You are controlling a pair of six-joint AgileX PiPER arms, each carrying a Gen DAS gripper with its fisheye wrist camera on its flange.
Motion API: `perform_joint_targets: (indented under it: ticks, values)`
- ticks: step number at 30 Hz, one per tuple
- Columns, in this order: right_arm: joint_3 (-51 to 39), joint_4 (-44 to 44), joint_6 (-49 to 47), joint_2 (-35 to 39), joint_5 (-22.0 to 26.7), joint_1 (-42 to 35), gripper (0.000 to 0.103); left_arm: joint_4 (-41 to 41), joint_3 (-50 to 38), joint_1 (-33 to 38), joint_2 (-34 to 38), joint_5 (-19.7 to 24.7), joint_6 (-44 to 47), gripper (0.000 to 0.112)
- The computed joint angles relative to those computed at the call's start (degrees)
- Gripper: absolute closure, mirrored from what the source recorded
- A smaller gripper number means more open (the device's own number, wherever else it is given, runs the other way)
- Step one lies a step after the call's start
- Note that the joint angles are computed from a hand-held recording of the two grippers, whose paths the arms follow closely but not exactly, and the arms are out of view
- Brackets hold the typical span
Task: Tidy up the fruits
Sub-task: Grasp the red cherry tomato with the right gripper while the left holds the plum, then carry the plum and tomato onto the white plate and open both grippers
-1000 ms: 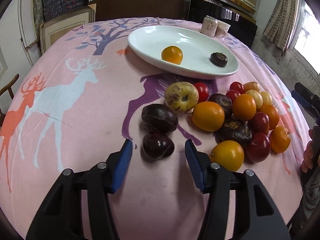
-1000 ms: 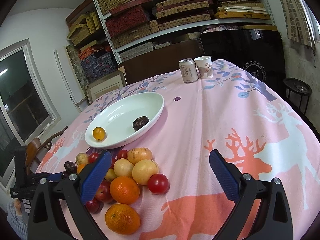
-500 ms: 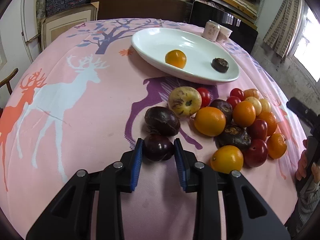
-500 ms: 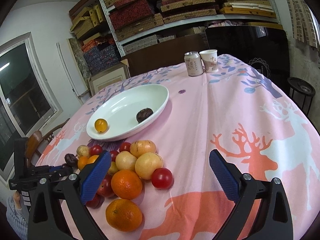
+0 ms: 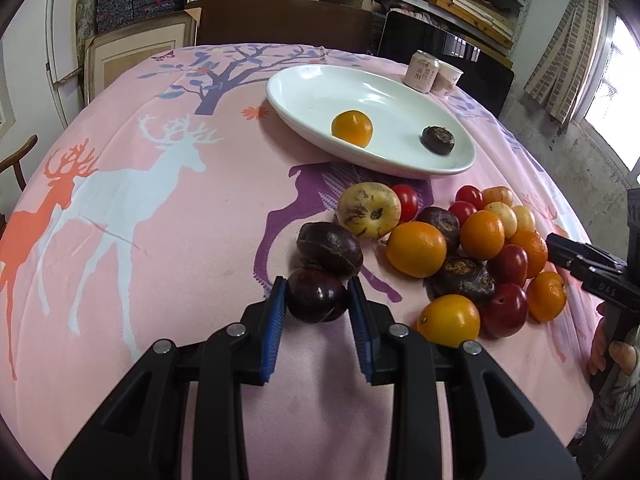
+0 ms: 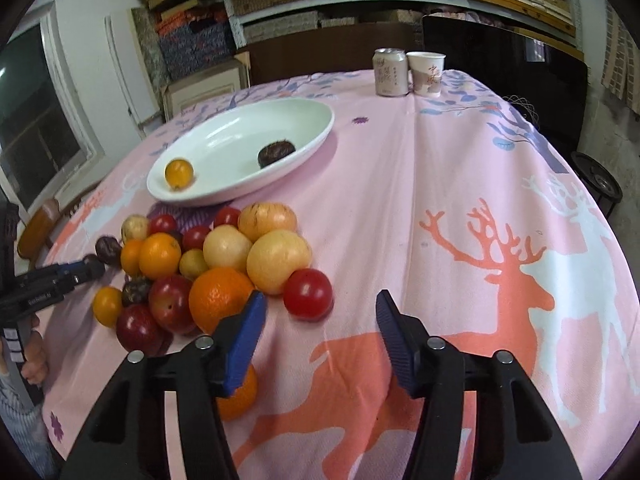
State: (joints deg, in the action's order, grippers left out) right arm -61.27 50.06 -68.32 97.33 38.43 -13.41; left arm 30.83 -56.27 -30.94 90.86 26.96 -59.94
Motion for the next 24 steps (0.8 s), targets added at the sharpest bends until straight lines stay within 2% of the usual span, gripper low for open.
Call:
perform_joint_targets:
  ticks: [2, 6, 10, 13, 15, 19, 22, 24]
  values:
    - [-0.14, -3.12, 1.13, -0.05, -1.52, 1.87, 0.053, -0.05, -0.12, 0.0, 0.12, 0.17, 0.26, 0.082]
    - [-1.43, -5.79, 2.38, 0.9, -4.52, 3.32, 0.053, -0.65, -0.16, 0.08, 0.4, 0.26, 0.95, 0.082]
    - [-3.76, -6.73, 3.15, 2.95, -3.02, 3.45, 0.055, -2.29, -0.59, 0.38, 1.0, 0.49, 2.48, 0.082]
    - [-3.81, -6.05, 1.59, 2.92, -2.98, 4.18, 0.065, -3.22, -0.96, 0.52, 1.39, 0.75, 3.44, 0.082]
    - [-4.73, -5.88, 1.5, 3.66, -1.63, 4.2, 0.073, -3.4, -1.03, 0.46, 1.45, 0.91, 3.57, 0.082]
    - [-5.49, -4.39, 0.76, 4.2, 0.59, 2.91, 0.074, -3.47, -1.08, 0.49, 1.53, 0.86, 3.66, 0.082]
    - [-5.34, -1.25, -0.69, 3.85, 4.42, 0.0, 0.074, -3.44, -1.0, 0.51, 1.45, 0.75, 3.55, 0.082]
    - [-4.17, 1.27, -2.54, 2.82, 5.68, -1.95, 0.074, -1.34, -0.44, 0.15, 0.87, 0.87, 1.03, 0.082]
